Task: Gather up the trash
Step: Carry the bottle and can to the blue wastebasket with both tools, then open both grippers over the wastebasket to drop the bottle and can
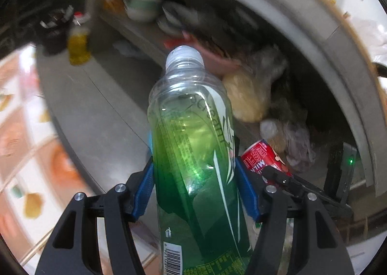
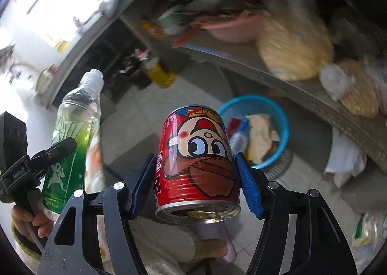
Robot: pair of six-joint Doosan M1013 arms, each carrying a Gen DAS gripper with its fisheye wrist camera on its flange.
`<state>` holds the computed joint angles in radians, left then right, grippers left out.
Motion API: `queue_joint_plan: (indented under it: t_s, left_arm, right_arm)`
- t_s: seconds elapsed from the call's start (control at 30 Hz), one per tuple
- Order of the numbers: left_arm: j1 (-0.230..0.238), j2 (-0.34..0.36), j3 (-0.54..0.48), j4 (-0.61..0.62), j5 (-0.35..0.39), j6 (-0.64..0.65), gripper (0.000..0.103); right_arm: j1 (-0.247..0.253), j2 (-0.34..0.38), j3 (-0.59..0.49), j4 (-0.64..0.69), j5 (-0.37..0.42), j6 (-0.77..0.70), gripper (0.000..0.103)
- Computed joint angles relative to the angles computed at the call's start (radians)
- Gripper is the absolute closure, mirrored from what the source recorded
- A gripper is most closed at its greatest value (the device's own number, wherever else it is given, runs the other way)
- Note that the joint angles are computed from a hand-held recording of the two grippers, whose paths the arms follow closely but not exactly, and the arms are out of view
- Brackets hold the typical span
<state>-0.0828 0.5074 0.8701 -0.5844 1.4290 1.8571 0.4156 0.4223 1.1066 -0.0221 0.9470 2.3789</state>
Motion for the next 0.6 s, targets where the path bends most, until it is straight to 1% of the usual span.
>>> queue_joint_plan:
  t_s: [0.1, 0.23, 0.27, 0.33, 0.4, 0.43, 0.5, 0.6]
  left_arm:
    - [-0.029, 0.061, -0.058, 0.027, 0.068, -0.027, 0.042]
    - [-0.072, 0.174, -0.175, 0.074, 0.200, -0.093, 0.042]
    - [-0.082, 0.193, -0.195, 0.087, 0.221, -0.106, 0.042]
    - [-0.100, 0.253, -0.263, 0.106, 0.286, -0.131, 0.042]
    - [-0.116, 0.301, -0.323, 0.140, 0.329, -0.153, 0.042]
    - [-0.127, 0.336, -0.367, 0.159, 0.359, -0.161, 0.042]
    - [-0.140, 0.379, -0.421, 0.180, 0.393, -0.172, 0.042]
    - [-0.162, 0.457, -0.532, 0.220, 0.446, -0.188, 0.042]
  right_arm:
    - [-0.015, 0.006, 0.025, 0.021, 0.003, 0.019, 0.041]
    - [-0.042, 0.018, 0.055, 0.063, 0.006, 0.022, 0.041]
    - [-0.053, 0.029, 0.058, 0.081, 0.006, 0.020, 0.041]
    - [-0.067, 0.047, 0.062, 0.110, 0.007, 0.020, 0.041]
    - [-0.081, 0.065, 0.063, 0.138, 0.010, 0.021, 0.041]
    - [-0.085, 0.072, 0.062, 0.146, 0.011, 0.024, 0.041]
    - [-0.097, 0.095, 0.054, 0.161, 0.024, 0.030, 0.041]
    - [-0.113, 0.132, 0.026, 0.180, 0.043, 0.036, 0.041]
